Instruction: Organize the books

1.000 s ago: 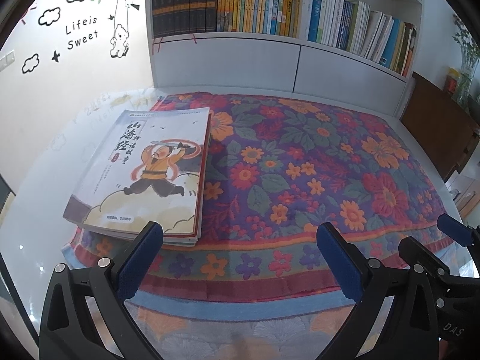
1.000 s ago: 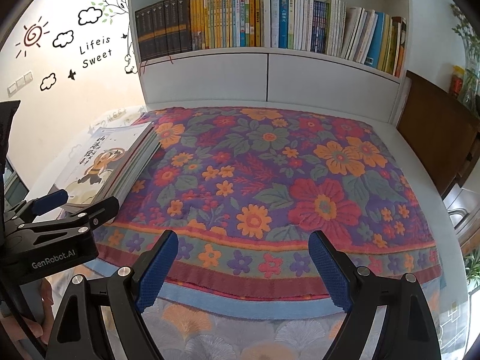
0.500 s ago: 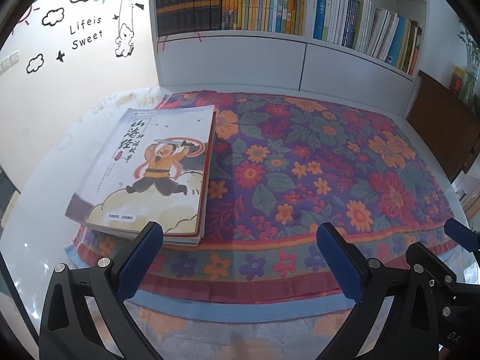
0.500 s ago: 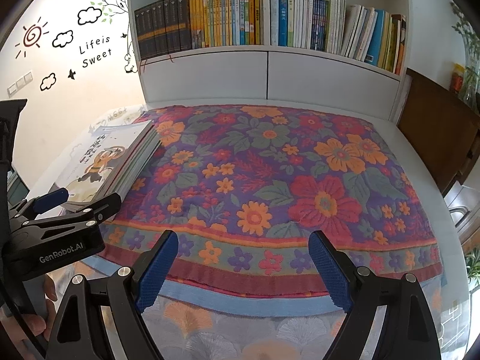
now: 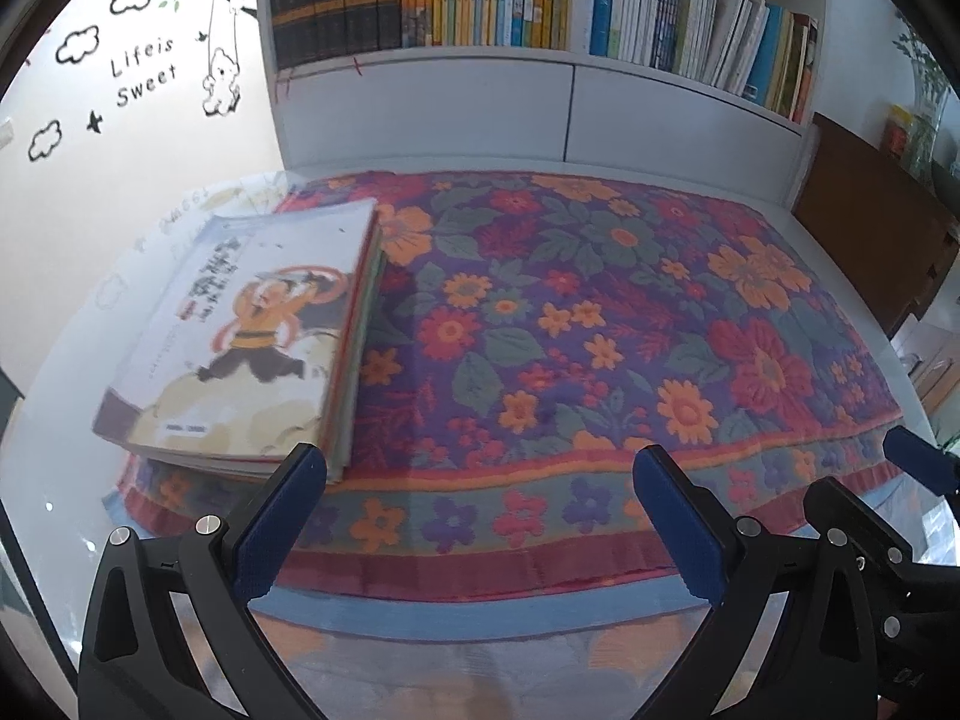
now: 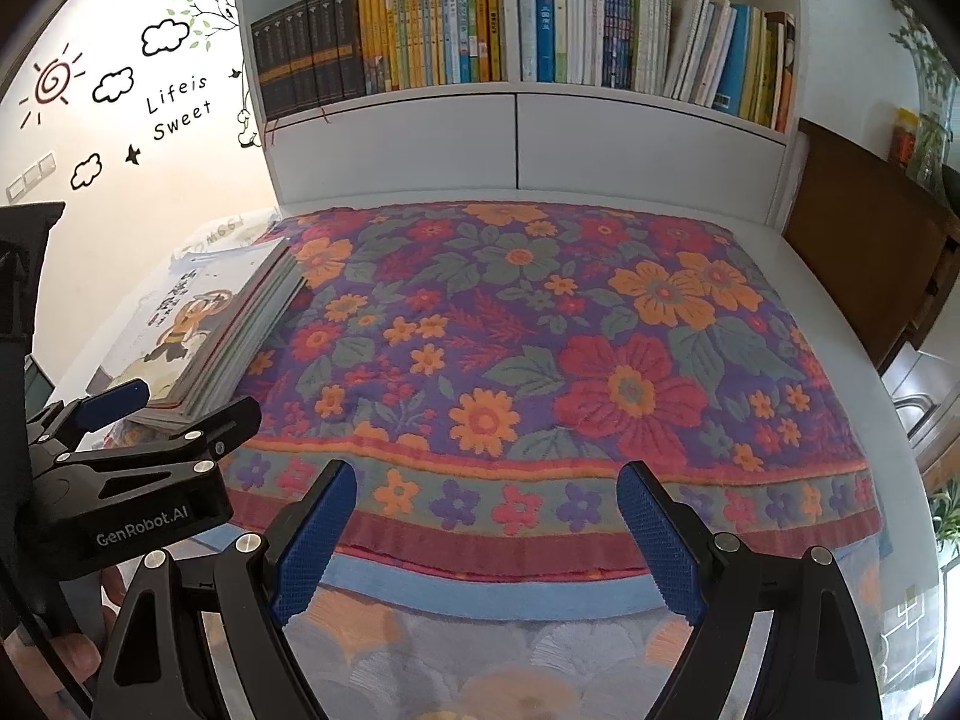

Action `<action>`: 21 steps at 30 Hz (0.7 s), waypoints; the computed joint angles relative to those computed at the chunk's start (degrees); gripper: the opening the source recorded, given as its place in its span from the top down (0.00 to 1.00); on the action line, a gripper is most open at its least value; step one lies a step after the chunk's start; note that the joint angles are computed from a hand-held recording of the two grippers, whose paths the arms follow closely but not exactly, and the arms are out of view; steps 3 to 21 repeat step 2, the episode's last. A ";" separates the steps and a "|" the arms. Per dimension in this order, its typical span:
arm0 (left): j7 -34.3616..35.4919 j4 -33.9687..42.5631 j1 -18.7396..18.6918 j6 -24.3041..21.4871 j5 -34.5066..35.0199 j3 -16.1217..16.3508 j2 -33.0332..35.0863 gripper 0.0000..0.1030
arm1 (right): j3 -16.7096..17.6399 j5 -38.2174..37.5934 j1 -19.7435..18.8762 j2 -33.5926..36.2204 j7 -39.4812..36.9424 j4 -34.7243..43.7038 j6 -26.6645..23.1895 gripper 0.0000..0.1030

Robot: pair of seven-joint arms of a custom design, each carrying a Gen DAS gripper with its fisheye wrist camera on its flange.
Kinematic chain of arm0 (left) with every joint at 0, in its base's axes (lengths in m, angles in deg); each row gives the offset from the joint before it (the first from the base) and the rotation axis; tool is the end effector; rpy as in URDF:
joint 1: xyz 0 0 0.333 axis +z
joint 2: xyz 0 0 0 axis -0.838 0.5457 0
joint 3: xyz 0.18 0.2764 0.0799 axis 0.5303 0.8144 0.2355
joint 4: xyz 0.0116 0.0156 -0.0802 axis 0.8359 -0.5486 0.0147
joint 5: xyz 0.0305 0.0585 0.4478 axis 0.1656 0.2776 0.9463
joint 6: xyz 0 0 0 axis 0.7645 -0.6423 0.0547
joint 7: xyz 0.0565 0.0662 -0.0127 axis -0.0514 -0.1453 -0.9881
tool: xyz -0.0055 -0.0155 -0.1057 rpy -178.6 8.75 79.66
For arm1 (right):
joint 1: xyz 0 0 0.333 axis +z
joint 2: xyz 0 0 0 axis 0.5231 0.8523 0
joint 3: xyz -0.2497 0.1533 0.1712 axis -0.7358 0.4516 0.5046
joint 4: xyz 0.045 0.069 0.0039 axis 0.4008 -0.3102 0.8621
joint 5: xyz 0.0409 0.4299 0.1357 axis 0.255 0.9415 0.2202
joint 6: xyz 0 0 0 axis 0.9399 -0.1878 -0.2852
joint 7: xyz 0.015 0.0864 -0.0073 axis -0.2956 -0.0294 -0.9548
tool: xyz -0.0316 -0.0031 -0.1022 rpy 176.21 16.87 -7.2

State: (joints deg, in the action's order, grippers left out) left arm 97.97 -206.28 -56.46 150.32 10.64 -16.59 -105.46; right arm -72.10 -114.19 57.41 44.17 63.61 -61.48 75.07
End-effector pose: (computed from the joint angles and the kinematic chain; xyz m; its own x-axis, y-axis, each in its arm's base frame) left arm 0.4520 -0.1466 0.4865 -0.0005 -0.9988 0.0488 -0.7571 -0.0315 -0.6525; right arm 0.4124 0.3747 0.5105 0.1097 -0.9939 -0.0062 -0.7425 -0.0778 -0.6654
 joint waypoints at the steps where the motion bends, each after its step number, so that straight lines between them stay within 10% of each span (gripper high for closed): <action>1: -0.06 0.28 -0.32 -0.12 -0.23 -0.08 0.36 0.01 | -0.14 -0.01 -0.11 -0.57 0.27 -0.65 0.30 0.15; 21: -0.71 0.42 0.04 -0.12 0.19 -0.75 0.48 0.01 | -0.32 0.18 -0.21 -1.13 0.44 -1.33 0.76 0.15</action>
